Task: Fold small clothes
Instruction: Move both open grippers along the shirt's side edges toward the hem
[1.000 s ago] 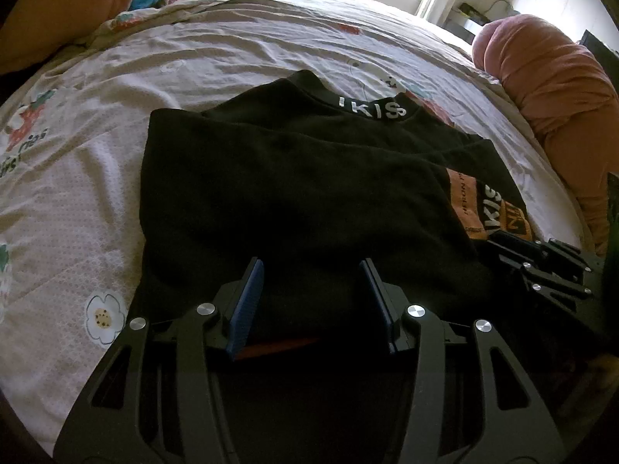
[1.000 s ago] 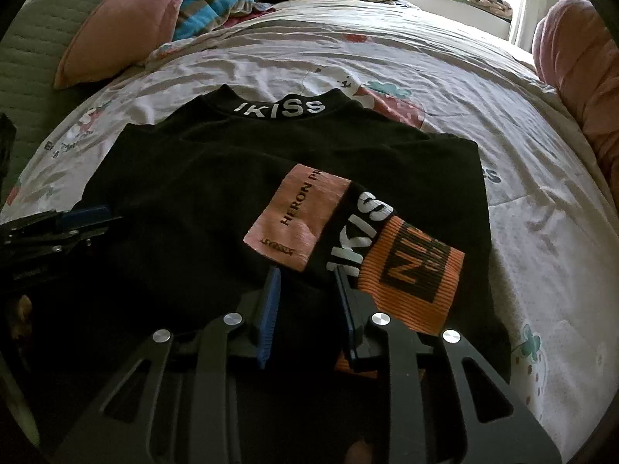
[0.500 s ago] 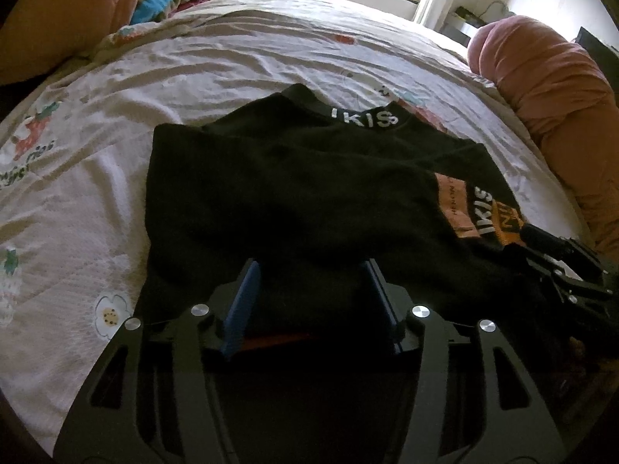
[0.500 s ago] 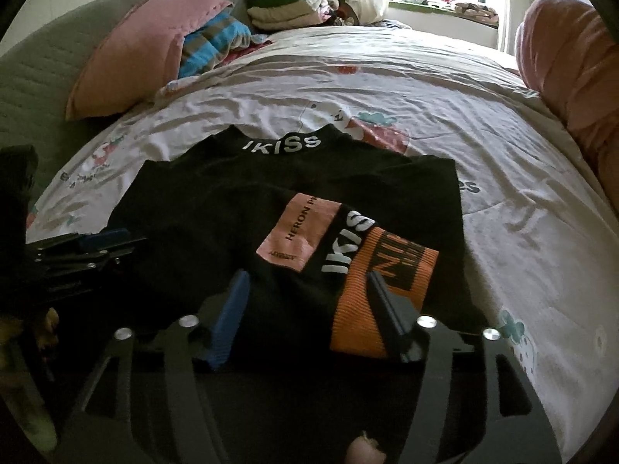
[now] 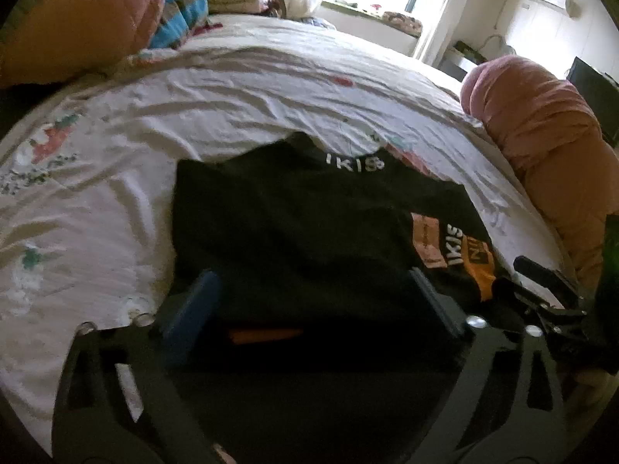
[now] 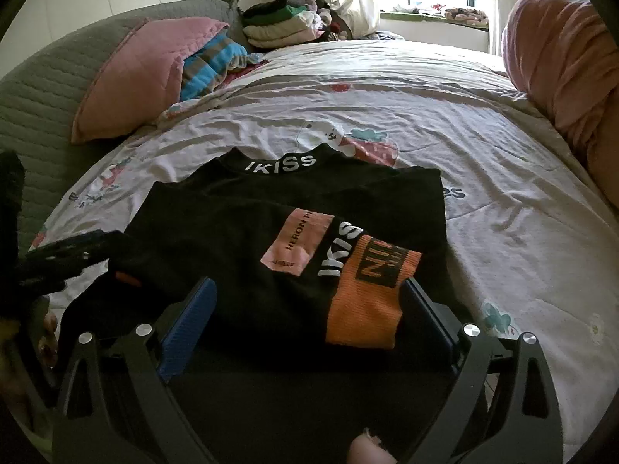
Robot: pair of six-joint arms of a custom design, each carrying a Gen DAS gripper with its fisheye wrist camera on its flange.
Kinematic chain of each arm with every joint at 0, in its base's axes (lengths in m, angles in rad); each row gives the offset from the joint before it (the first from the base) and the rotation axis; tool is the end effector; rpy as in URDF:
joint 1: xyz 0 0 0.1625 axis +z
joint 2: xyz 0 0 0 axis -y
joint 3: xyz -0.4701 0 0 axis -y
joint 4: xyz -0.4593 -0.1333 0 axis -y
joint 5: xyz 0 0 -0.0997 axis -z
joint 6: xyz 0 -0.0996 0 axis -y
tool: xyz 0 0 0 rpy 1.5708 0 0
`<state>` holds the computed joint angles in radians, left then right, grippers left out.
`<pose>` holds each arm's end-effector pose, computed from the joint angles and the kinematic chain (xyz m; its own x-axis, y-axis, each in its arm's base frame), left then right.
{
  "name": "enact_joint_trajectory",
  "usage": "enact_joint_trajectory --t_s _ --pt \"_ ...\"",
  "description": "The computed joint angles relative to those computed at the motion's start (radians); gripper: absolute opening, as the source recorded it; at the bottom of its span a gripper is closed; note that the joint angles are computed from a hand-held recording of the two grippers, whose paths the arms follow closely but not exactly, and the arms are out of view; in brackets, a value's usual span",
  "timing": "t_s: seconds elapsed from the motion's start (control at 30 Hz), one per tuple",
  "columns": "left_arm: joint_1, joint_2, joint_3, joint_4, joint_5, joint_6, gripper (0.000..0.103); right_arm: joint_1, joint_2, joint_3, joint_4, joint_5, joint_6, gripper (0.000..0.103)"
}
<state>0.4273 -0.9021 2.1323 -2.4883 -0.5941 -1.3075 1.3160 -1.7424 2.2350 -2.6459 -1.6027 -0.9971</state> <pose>-0.3862 -0.4130 0.0147 -0.8361 -0.2206 -0.5022 0.2254 0.6965 -0.6812 0.0094 -0.4803 0.3802 -0.6993 -0.5328 0.4765 -0.6944 0.6645 -0.2762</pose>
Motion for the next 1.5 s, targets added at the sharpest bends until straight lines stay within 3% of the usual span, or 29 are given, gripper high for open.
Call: enact_joint_trajectory --t_s 0.83,1.1,1.5 --pt "-0.162 -0.070 0.035 0.394 0.023 -0.335 0.093 -0.100 -0.159 -0.016 0.151 0.103 -0.081 0.095" --pt "-0.200 -0.077 0.035 0.506 -0.023 -0.429 0.093 -0.141 -0.199 -0.017 0.209 0.118 -0.112 0.095" --pt "-0.263 -0.093 0.075 0.520 -0.108 -0.510 0.093 -0.183 -0.239 -0.007 0.274 0.121 -0.159 0.095"
